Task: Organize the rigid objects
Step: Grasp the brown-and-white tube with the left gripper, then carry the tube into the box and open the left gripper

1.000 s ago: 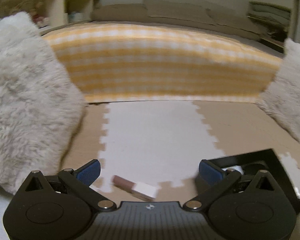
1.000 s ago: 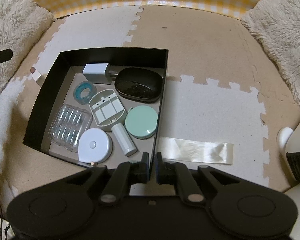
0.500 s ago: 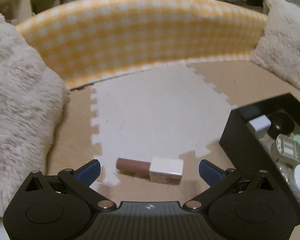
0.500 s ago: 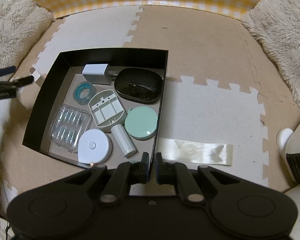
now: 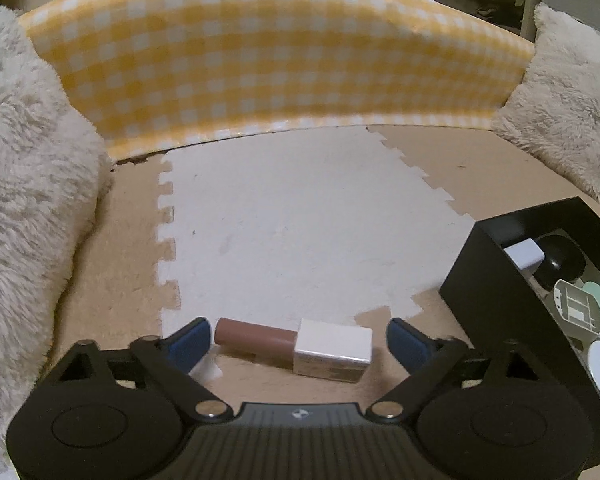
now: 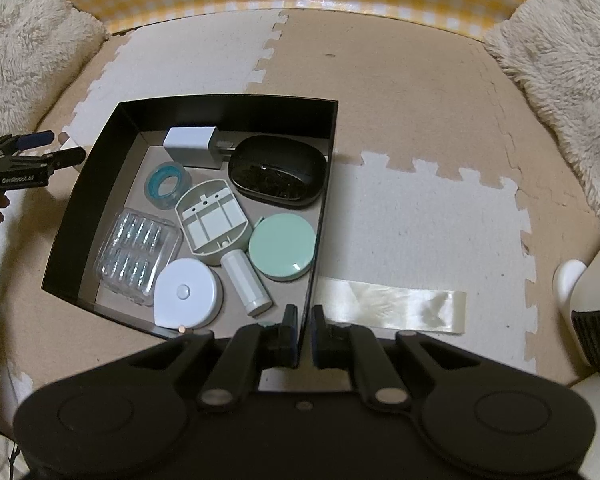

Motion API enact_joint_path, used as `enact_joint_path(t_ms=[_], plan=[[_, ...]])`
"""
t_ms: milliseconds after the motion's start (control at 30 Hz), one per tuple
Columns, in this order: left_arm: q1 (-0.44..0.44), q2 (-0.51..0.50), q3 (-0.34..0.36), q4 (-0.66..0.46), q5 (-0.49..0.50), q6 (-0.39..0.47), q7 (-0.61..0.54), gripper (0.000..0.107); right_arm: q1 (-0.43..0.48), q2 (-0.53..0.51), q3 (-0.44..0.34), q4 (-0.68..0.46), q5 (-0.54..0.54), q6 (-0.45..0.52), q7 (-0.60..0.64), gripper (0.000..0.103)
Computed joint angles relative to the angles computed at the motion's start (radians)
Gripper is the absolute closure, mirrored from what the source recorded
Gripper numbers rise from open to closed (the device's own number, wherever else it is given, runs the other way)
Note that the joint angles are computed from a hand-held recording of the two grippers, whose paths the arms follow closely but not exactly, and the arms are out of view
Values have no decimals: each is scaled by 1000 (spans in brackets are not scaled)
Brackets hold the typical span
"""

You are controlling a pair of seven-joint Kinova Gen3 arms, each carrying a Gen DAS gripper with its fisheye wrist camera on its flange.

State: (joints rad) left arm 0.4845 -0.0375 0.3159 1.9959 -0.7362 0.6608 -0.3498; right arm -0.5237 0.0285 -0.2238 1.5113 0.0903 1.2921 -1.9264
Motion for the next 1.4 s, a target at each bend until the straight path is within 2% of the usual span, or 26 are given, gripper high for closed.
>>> enact_joint_path(t_ms=[100,367,433,500,567,700,800,833,1033,1133,1267,1400], plan=[[-6,3,-5,6,-17,-17,-5,23,-1,0,0,0,1,1,0,96],[-19,-6,-6,16,-8,-39,-5,23,-5,4,-2,-5,8,7,0,96],[-16,-2,1,18,-34,-33,7,22,-7,4,-2,-5,11,9,-1,96],[-10,6,4,15,-50,-25,5,20,-7,3,-2,-5,10,9,-1,96],[-7,13,-5,10,-29,-23,-31,13,-8,4,-2,-4,10,8,-2,96],[-14,11,-29,28,1,-70,-75,13,-8,4,-2,-5,12,8,-1,96],[-25,4,-33,41,22,-109,-110,17,-10,6,-3,-7,13,11,-2,96],[-26,6,-27,39,14,-103,-106,21,-10,6,-3,-7,14,11,-3,96],[-27,7,-22,23,51,-82,-129,21,-11,5,-2,-5,14,10,-2,96],[-19,5,-14,7,38,-62,-107,21,-10,4,-2,-4,13,9,0,96],[-20,-18,-2,-7,19,-79,-67,21,-9,3,-2,-3,12,8,-1,96],[-30,-51,11,-25,33,-135,-107,21,-8,2,-2,-2,11,8,-1,96]])
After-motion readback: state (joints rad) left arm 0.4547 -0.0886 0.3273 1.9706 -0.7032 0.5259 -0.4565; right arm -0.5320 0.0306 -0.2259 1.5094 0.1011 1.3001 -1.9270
